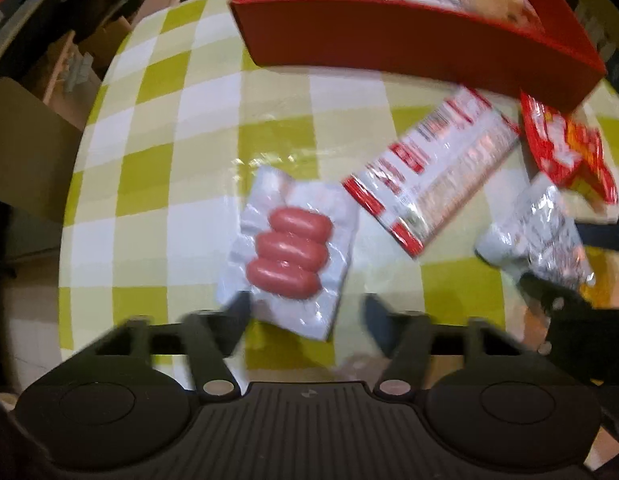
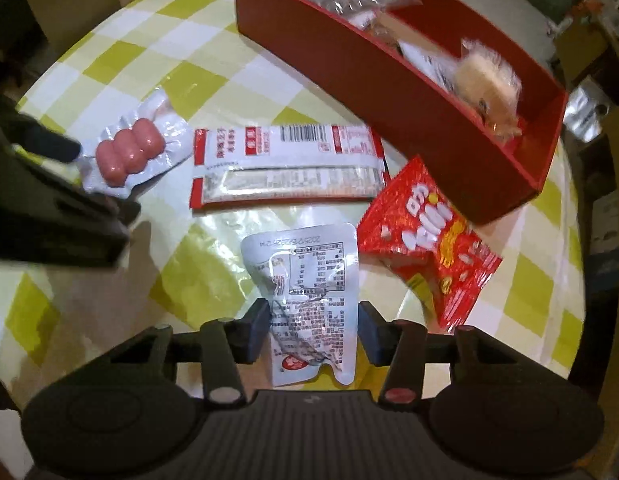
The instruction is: Organize snacks
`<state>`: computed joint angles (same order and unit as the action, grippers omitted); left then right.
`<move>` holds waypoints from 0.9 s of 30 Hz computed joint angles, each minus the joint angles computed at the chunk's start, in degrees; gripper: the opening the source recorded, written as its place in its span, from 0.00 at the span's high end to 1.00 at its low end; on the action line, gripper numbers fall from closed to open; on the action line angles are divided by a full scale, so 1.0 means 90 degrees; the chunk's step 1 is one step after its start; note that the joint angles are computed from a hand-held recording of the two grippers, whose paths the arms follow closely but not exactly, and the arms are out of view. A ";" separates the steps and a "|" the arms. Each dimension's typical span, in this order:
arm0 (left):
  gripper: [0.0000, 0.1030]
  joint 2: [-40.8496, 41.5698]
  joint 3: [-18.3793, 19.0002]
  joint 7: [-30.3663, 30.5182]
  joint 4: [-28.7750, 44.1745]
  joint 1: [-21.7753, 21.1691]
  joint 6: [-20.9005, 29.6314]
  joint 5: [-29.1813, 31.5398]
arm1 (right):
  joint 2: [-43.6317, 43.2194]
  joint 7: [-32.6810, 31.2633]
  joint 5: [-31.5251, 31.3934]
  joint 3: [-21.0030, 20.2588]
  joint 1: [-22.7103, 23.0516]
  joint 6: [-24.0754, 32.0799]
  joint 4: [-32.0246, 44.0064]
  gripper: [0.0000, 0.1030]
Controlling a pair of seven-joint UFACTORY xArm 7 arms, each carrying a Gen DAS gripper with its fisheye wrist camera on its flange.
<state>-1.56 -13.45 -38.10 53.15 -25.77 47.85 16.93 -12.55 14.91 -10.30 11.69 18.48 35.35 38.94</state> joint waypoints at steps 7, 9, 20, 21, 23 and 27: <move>0.24 0.0050 0.0130 0.0201 -0.0136 0.0203 -0.0040 -0.0480 | -0.0015 -0.0147 0.0319 -0.0098 -0.0034 -0.0039 -0.0085 0.36; 0.24 0.0099 0.0164 0.0165 -0.0113 0.0236 -0.0149 -0.0536 | -0.0036 0.0020 0.0141 -0.0041 -0.0094 -0.0076 -0.0127 0.25; 0.29 0.0162 0.0334 0.0735 0.0089 0.0442 -0.0345 -0.1118 | -0.0054 -0.0746 0.0988 -0.0271 -0.0019 -0.0345 -0.0402 0.00; 0.26 0.0125 0.0347 0.0788 0.0087 0.0470 -0.0428 -0.1112 | -0.0058 -0.0787 0.1076 -0.0299 -0.0012 -0.0333 -0.0396 0.00; 0.14 0.0070 0.0349 0.1039 0.0105 0.0503 -0.0587 -0.1225 | -0.0076 -0.0780 0.1147 -0.0304 -0.0025 -0.0337 -0.0406 0.00; 0.13 0.0250 0.0308 0.1179 0.0257 0.0502 -0.0610 -0.1013 | -0.0037 -0.0550 0.0900 -0.0186 -0.0075 -0.0302 -0.0375 0.00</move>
<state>0.70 -10.68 -27.48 55.46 -21.24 42.35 7.82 -12.88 9.96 -2.20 10.02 17.81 32.63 35.57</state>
